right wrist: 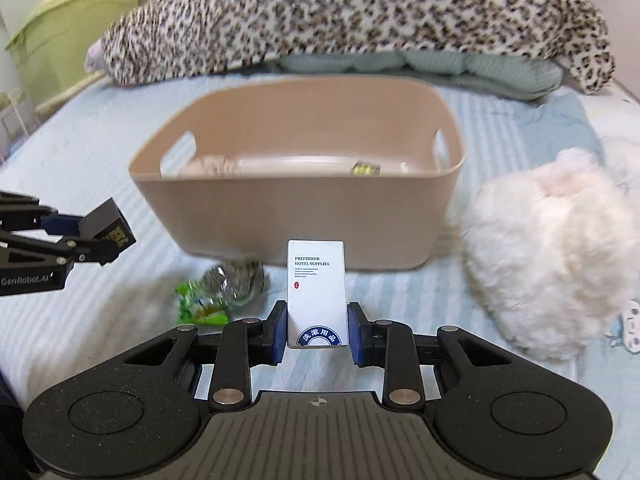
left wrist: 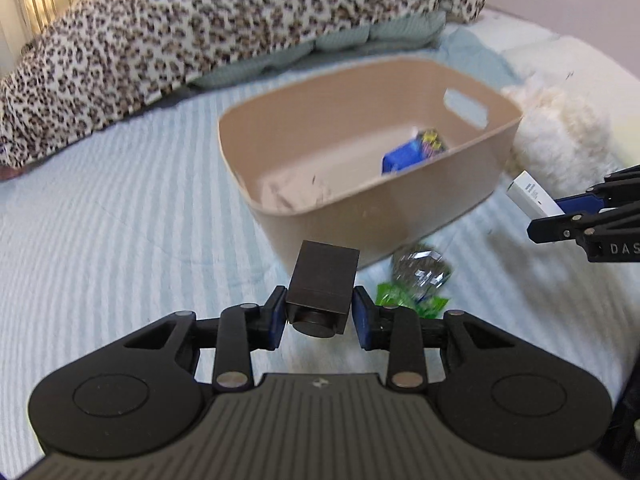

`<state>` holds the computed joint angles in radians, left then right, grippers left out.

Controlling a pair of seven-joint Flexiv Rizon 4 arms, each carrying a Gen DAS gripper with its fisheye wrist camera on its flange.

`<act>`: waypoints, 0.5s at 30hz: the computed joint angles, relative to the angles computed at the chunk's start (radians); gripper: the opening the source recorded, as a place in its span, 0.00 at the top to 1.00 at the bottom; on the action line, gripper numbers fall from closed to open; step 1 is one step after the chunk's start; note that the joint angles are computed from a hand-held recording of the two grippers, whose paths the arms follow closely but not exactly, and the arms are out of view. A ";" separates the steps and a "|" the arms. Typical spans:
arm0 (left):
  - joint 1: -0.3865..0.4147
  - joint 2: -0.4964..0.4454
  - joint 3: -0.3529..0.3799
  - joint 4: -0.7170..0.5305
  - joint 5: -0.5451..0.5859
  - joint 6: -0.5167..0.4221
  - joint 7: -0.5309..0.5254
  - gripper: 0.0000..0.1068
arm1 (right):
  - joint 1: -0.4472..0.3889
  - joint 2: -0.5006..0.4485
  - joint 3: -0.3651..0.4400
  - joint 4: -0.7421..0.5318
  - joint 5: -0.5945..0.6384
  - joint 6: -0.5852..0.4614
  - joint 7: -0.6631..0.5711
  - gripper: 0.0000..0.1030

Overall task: Organize objects
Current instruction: 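Carry the cube and white box into the basket and open both tools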

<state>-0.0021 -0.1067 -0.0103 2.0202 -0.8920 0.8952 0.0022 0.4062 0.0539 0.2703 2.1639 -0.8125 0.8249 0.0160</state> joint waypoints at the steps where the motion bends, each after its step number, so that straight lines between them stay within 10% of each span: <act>1: 0.002 0.005 0.000 -0.005 -0.004 -0.009 0.003 0.66 | -0.001 0.014 0.002 0.000 -0.007 -0.007 0.006 0.72; 15: -0.065 0.063 -0.008 -0.024 -0.167 0.056 0.078 0.66 | -0.059 0.078 0.003 -0.052 -0.216 -0.080 0.105 0.72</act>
